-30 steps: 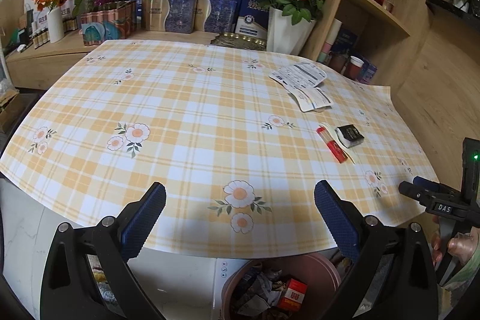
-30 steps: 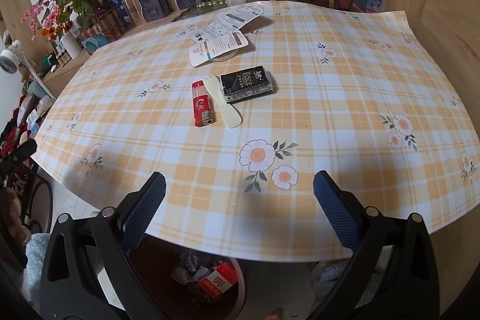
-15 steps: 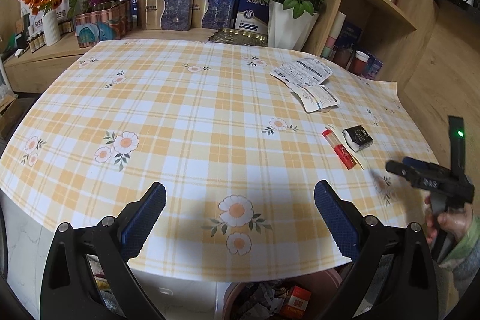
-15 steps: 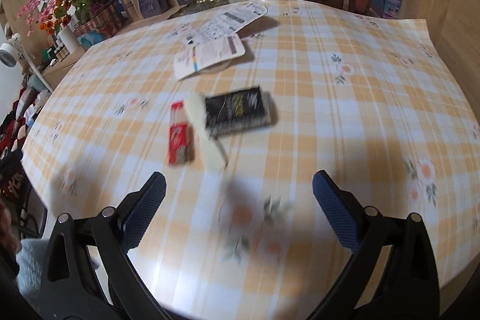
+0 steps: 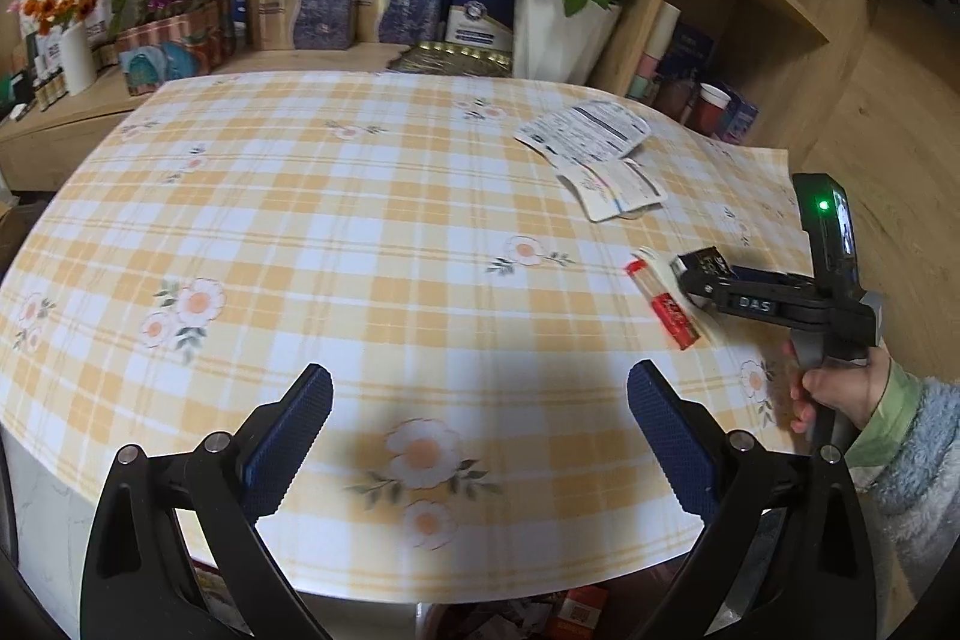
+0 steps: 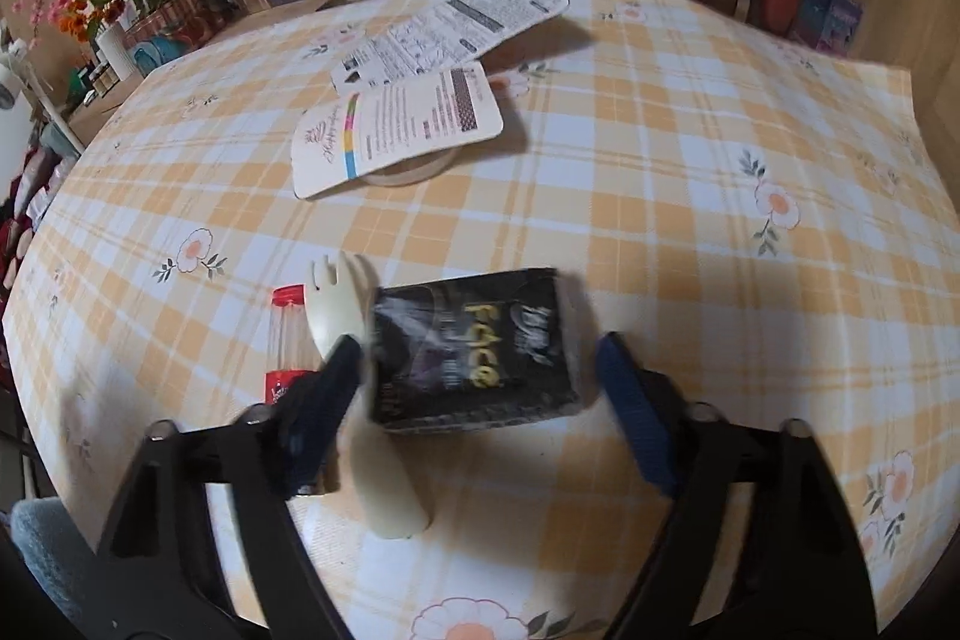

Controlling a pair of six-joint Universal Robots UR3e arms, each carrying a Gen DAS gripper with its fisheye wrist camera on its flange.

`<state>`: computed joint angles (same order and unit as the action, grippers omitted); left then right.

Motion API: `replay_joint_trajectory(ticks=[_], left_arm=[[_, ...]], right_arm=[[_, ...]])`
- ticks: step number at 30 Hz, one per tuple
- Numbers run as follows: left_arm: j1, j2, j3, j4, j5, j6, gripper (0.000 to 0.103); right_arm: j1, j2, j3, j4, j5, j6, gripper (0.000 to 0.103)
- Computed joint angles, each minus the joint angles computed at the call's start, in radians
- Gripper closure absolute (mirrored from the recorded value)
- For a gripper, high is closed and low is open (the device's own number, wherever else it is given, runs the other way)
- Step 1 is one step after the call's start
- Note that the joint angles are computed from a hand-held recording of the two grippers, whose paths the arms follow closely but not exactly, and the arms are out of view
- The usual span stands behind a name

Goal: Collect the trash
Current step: 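Grasp the black Face packet with the right tool while the left tool grasps the red bottle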

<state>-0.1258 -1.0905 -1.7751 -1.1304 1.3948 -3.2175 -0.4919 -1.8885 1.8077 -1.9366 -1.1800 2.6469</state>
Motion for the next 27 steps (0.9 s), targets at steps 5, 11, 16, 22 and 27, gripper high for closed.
replay_joint_trajectory(ticks=[5, 11, 16, 22, 27], left_arm=[[-0.120, -0.164, 0.070, 0.064, 0.013, -0.055, 0.024], [-0.279, -0.431, 0.223, 0.145, 0.036, -0.125, 0.041], [-0.370, -0.636, 0.392, 0.160, 0.087, -0.196, 0.052], [-0.438, -0.797, 0.563, 0.130, 0.177, -0.244, 0.054], [-0.479, -0.890, 0.671, 0.080, 0.268, -0.265, 0.057]], right_arm=[[-0.122, -0.096, 0.034, 0.083, 0.106, -0.078, 0.040], [-0.354, -0.253, 0.049, 0.306, 0.254, -0.230, 0.040], [-0.567, -0.352, 0.004, 0.610, 0.354, -0.435, 0.040], [-0.757, -0.392, -0.077, 0.902, 0.403, -0.657, 0.040], [-0.852, -0.391, -0.118, 1.036, 0.412, -0.764, 0.040]])
